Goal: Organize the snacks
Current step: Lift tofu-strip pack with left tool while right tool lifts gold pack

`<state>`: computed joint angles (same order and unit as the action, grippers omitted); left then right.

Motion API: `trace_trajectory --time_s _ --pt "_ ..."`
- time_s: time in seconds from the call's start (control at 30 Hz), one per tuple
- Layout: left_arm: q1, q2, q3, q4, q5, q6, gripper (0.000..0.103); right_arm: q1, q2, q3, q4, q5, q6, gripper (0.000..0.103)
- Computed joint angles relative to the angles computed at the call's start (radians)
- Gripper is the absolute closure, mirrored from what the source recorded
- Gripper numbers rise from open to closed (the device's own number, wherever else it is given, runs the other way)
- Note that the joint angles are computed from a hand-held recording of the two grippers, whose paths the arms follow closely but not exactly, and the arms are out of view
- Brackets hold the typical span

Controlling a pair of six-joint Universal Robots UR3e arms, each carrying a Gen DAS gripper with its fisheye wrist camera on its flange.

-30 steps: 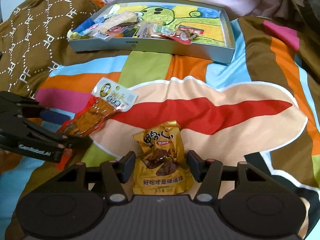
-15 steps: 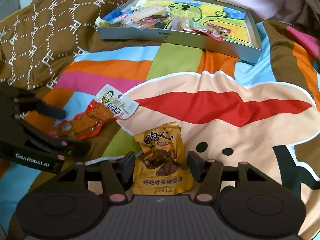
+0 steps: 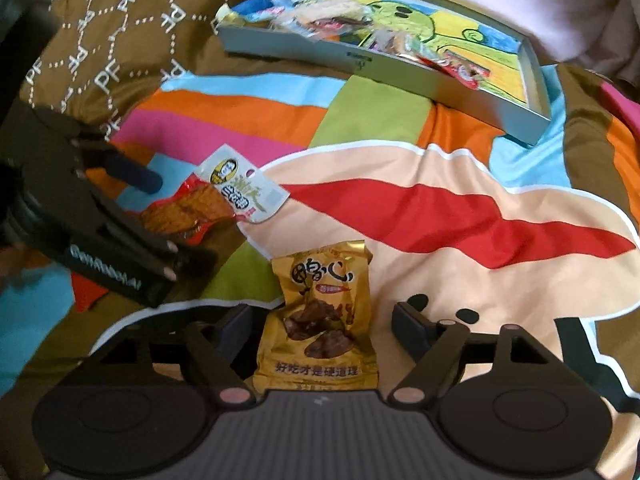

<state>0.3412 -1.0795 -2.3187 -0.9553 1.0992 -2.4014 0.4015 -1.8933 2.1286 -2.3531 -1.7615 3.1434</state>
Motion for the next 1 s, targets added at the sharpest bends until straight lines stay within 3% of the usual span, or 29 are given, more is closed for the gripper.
trace_trajectory --time_s 0.1,0.23,0.33,0.43,0.63,0.8,0.93,1.0 --pt "0.022 -0.012 0.046 -0.094 -0.030 0.033 0.037 -0.004 0.005 0.007 -0.012 0.000 0.041 0.020" --pt "0.035 -0.013 0.072 -0.149 -0.041 0.033 0.039 -0.002 0.005 0.019 -0.022 0.001 0.094 0.023" --pt "0.061 0.005 0.089 -0.214 -0.069 0.030 0.044 0.017 0.015 0.027 -0.039 -0.003 0.112 0.041" --pt "0.095 0.013 0.117 -0.291 -0.104 0.029 0.052 0.042 0.031 0.027 -0.052 -0.022 0.130 0.045" --pt "0.089 0.016 0.107 -0.282 -0.099 0.017 0.052 0.089 0.060 0.020 -0.076 -0.069 0.136 0.050" --pt "0.069 0.059 0.043 -0.178 -0.082 0.043 0.051 0.083 0.055 0.023 -0.079 -0.063 0.133 0.050" --pt "0.022 0.036 0.020 -0.092 -0.036 0.047 0.039 0.086 0.056 0.024 -0.081 -0.066 0.134 0.049" --pt "0.013 0.028 0.004 -0.058 -0.022 0.050 0.038 0.086 0.056 0.024 -0.081 -0.065 0.134 0.049"
